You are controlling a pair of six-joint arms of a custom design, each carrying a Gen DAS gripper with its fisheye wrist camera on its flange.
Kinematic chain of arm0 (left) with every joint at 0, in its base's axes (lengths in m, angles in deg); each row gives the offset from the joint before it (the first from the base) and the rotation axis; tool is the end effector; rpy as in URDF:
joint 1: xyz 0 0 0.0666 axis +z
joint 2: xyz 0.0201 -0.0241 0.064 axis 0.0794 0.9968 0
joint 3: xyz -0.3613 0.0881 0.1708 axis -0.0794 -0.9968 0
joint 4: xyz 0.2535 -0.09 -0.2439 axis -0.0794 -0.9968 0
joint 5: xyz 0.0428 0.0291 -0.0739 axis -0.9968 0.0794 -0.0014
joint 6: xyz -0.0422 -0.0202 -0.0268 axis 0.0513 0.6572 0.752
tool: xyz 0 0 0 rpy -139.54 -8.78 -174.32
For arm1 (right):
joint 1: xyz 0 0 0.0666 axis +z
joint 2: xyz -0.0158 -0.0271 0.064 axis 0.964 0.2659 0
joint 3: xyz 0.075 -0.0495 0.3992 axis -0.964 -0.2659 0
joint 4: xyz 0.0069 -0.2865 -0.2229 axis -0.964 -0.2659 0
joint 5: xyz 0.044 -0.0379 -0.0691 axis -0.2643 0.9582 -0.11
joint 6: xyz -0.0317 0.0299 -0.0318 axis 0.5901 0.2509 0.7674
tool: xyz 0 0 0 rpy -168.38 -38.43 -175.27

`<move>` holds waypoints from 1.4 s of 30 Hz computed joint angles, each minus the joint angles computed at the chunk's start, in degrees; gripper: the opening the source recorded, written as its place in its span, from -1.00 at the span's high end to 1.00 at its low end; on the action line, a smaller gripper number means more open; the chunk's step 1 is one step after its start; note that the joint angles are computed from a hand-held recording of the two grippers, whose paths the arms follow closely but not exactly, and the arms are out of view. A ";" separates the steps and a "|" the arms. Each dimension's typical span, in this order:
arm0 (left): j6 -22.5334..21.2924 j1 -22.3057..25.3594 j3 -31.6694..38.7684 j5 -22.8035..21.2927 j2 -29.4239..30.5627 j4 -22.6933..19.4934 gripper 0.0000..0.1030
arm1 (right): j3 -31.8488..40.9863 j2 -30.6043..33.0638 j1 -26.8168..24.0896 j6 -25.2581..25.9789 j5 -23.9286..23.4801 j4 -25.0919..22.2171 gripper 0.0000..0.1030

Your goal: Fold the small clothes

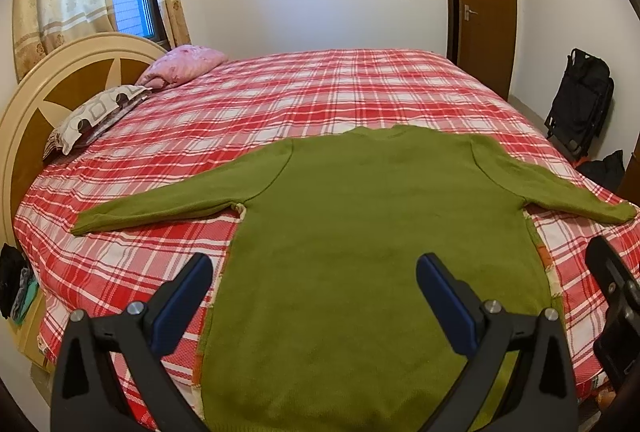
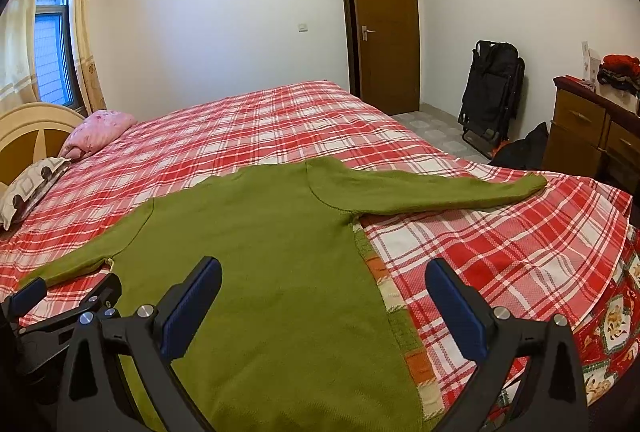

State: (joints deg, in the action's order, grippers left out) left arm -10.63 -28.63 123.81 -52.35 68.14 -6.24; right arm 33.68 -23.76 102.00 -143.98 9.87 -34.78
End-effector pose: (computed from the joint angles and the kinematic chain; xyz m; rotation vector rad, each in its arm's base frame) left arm 0.4005 -0.2543 0.5411 0.4934 2.2097 -0.1136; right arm 0.2855 0.1172 0.5525 0.8319 2.0358 -0.3509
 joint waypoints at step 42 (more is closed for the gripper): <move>0.09 0.16 -0.61 0.24 -0.19 -0.12 -1.00 | -0.68 0.20 -0.67 -0.66 -2.44 -0.08 -0.98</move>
State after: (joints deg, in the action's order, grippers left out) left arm -10.55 -28.47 123.19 -52.11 67.95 -6.36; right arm 33.00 -23.56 101.32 -144.64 7.43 -34.86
